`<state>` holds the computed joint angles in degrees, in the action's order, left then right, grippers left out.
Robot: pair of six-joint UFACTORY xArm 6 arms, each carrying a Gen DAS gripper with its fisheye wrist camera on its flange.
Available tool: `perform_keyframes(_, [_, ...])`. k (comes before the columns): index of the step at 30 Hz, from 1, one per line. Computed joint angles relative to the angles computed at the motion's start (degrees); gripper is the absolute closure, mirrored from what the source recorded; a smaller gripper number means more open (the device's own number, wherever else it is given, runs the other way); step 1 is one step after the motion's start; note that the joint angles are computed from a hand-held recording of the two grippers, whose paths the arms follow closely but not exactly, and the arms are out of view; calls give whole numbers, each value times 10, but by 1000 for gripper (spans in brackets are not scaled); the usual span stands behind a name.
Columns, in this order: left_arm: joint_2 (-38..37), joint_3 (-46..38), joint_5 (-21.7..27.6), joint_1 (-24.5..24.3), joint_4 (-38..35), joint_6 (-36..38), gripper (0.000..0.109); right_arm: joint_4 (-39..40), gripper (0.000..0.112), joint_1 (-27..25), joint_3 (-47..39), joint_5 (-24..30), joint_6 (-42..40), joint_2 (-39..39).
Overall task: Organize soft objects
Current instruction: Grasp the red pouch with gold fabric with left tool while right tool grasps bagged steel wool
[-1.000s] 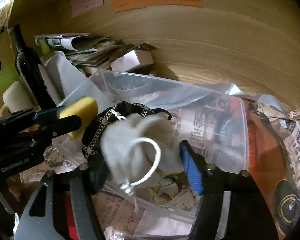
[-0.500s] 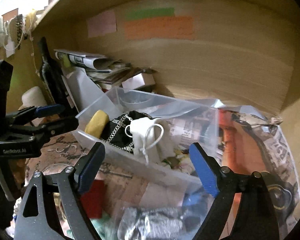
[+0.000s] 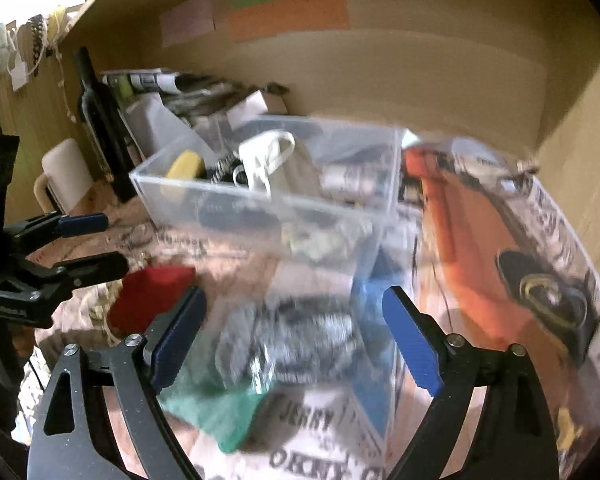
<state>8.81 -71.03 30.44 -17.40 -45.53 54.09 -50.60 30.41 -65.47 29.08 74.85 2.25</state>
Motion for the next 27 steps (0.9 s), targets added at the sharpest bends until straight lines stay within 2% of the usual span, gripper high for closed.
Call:
perform_keyframes(2, [-7,17,2,2,1,4,16,8,24,1,14,1,4,-7])
perform_keyframes(4, [-13,37,-19,1,-4,19,15,17,24,1,27,3,3,-14])
perform_keyframes(6, [-13,46,-39,-2,-3,26,10,27,24,0,39,2,1,-20])
perform_keyframes(10, [12,23,-38,-1,29,-8,9,53,24,-5,43,12,-21,-14])
perform_keyframes(14, [39,-9,-38,-6,47,-21,9,70,24,-14,44,1,-34,-10])
perform_keyframes(18, [75,-50,-11,-8,80,-44,9,81,24,-15,29,2,-56,1])
perform_keyframes(21, [91,-72,24,0,70,-57,10,103,26,-17,19,-2,-85,13])
perform_keyframes(24, [88,-67,23,6,44,-43,20,107,33,-18,16,-7,-92,21])
perform_keyframes(26, [80,-56,20,8,32,-32,26,100,46,-18,17,-11,-86,22])
perform_keyframes(27, [74,-47,17,9,25,-26,30,97,49,-18,17,-13,-85,22])
